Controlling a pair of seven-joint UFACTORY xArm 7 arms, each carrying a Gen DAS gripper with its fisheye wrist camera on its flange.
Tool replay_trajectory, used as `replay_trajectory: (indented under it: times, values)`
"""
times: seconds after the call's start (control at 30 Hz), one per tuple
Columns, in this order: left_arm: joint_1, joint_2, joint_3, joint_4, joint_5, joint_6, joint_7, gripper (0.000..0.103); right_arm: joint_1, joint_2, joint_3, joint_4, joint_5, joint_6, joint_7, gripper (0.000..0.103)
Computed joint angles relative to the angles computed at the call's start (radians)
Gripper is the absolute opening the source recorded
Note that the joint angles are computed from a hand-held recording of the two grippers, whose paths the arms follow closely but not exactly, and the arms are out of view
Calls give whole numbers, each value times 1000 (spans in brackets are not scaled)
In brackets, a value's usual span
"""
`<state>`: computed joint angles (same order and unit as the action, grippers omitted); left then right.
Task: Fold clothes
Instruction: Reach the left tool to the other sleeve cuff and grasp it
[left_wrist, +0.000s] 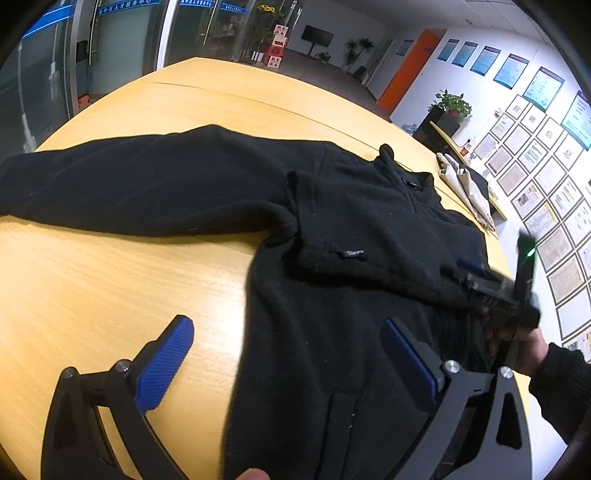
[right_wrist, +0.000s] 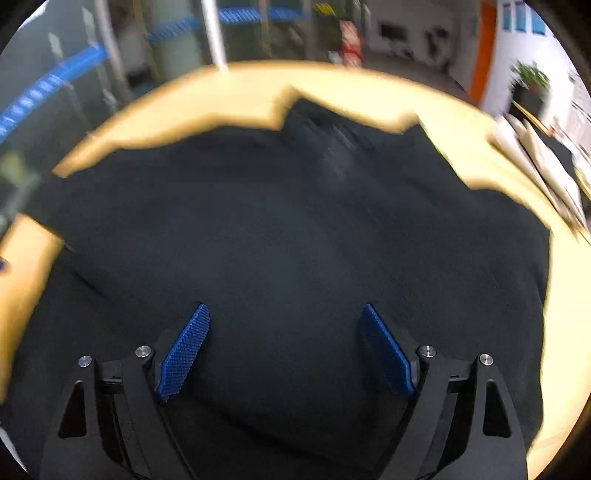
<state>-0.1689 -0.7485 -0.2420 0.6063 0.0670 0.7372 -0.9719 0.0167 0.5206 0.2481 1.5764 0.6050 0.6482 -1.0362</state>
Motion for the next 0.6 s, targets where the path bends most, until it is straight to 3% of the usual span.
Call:
replay_trajectory:
  times: [0.07, 0.13, 0.2, 0.27, 0.3, 0.37, 0.6]
  values:
    - [-1, 9, -1, 8, -2, 1, -2, 103, -13, -14, 78, 10, 84, 65, -77, 87]
    - [0, 12, -1, 13, 0, 8, -3, 103, 20, 2, 112, 43, 116, 162, -121, 87]
    - [0, 9, -1, 15, 3, 16, -4, 103, 81, 25, 118, 59, 105, 219, -138, 87]
    - [1, -10, -1, 7, 4, 29, -7, 103, 164, 83, 82, 101, 36, 258, -86, 87]
    - [0, -19, 0, 2, 3, 36, -9, 103, 199, 112, 66, 121, 1, 268, -62, 92]
    - [-1, -47, 6, -15, 0, 53, -9, 103, 215, 107, 78, 77, -3, 195, -120, 97]
    - [26, -151, 36, -86, -8, 96, -7, 103, 169, 11, 96, -11, 122, 140, -161, 92]
